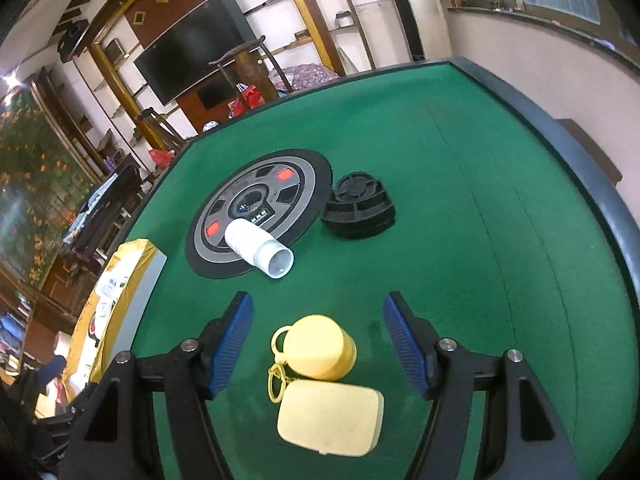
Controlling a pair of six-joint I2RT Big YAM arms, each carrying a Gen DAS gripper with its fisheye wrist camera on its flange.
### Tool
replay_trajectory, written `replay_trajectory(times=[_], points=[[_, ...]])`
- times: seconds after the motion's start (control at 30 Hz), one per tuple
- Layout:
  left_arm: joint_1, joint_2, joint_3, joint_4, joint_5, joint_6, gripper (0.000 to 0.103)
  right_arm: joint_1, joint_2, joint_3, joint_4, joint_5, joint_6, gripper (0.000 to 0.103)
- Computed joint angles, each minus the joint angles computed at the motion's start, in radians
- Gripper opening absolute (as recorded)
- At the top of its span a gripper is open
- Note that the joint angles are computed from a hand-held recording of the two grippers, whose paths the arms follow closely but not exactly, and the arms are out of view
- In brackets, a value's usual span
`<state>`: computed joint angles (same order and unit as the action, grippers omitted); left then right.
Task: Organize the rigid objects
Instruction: 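Move both tools back over the remaining objects on the table, then grasp the white bottle beside the grey disc with the left tool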
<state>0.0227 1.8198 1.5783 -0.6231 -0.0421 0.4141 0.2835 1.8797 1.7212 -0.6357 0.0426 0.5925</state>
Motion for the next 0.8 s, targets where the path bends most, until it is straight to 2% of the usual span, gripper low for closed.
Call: replay_trajectory(times=[0.13, 0.23, 0.3, 0.4, 0.5, 0.53, 0.6, 0.67, 0.7, 0.73, 0.8], points=[[0.001, 0.018, 0.033, -0.047, 0.046, -0.012, 0.081, -0.019, 0.066, 0.101, 0.006, -0.114, -0.007, 0.067], [0.001, 0.028, 0.051, -0.070, 0.071, -0.013, 0.081, -0.030, 0.154, 0.245, -0.032, -0.203, -0.013, 0.068], [0.000, 0.027, 0.049, -0.063, 0.071, 0.000, 0.081, -0.028, 0.234, 0.377, -0.104, -0.239, -0.035, 0.069], [0.005, 0.031, 0.062, -0.069, 0.088, -0.002, 0.081, -0.018, 0.364, 0.596, -0.255, -0.219, -0.088, 0.069], [0.027, 0.063, 0.132, -0.140, 0.190, -0.051, 0.081, -0.008, 0.523, 0.864, -0.452, -0.172, -0.124, 0.069], [0.032, 0.076, 0.154, -0.162, 0.220, -0.066, 0.081, -0.008, 0.562, 0.924, -0.487, -0.200, -0.130, 0.069], [0.042, 0.117, 0.220, -0.220, 0.290, -0.104, 0.081, -0.014, 0.573, 0.927, -0.488, -0.300, -0.136, 0.069], [0.038, 0.157, 0.277, -0.264, 0.317, -0.127, 0.081, -0.019, 0.535, 0.847, -0.430, -0.461, -0.156, 0.070], [0.035, 0.173, 0.298, -0.279, 0.322, -0.133, 0.081, -0.019, 0.517, 0.816, -0.414, -0.515, -0.171, 0.070], [0.029, 0.198, 0.331, -0.304, 0.334, -0.140, 0.081, -0.016, 0.485, 0.765, -0.391, -0.537, -0.189, 0.070], [0.015, 0.240, 0.389, -0.341, 0.352, -0.147, 0.081, -0.014, 0.384, 0.603, -0.283, -0.522, -0.199, 0.070]])
